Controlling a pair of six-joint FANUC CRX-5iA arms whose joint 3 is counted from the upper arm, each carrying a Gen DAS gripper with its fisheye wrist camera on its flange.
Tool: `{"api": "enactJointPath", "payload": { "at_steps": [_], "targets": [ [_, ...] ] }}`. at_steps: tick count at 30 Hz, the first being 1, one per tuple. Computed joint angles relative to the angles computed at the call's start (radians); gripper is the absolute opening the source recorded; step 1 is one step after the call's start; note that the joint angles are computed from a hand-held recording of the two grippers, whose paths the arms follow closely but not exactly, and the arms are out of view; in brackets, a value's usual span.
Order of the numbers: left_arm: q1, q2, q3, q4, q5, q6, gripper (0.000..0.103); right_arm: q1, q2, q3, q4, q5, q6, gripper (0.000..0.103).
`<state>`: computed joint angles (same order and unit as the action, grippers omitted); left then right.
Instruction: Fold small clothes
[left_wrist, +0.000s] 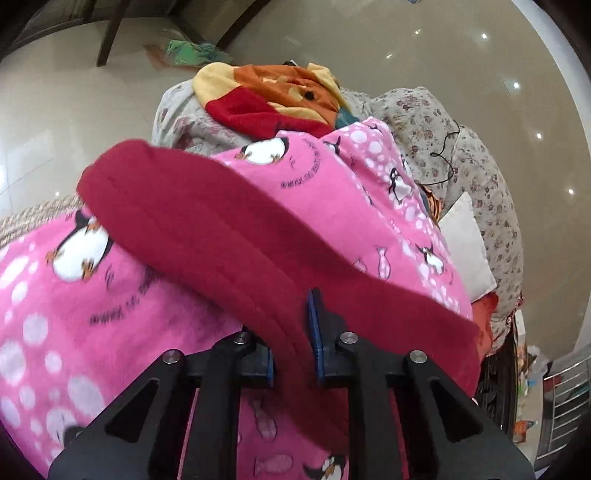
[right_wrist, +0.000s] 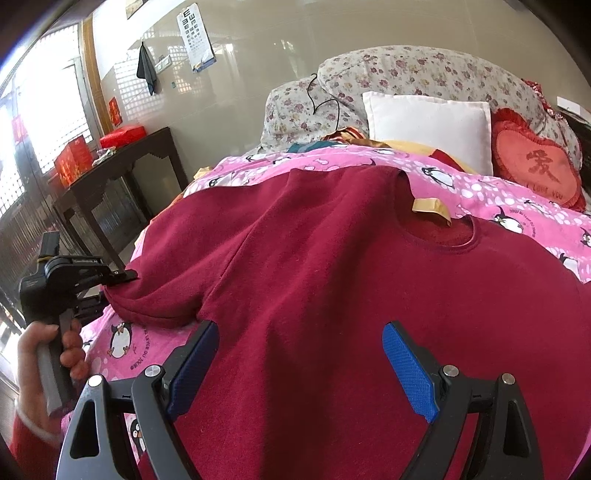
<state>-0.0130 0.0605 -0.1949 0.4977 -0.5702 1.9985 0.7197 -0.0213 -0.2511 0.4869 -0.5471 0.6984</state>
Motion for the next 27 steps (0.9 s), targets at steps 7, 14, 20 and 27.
{"api": "enactJointPath", "payload": {
  "at_steps": [7,14,20,27],
  "targets": [
    [-0.145,-0.091,0.275,-0.512,-0.121,0.219,0.011,-0.066,-0.088,-0.036,0.039,0.047,-0.098,0.089],
    [-0.401,0.048,0.476,-0.420,-0.077,-0.121,0.013,-0.184,-0.219,-0.106,0.275,0.026,-0.332,0.089],
    [-0.445,0.299,0.470,0.131,-0.155,-0.580,0.022,-0.276,-0.270,-0.143,0.369,-0.021,-0.451,0.089],
    [-0.449,0.162,0.213,0.342,-0.002,-0.792,0.076,-0.254,-0.231,-0.075,0.132,0.017,-0.237,0.089]
  ]
}}
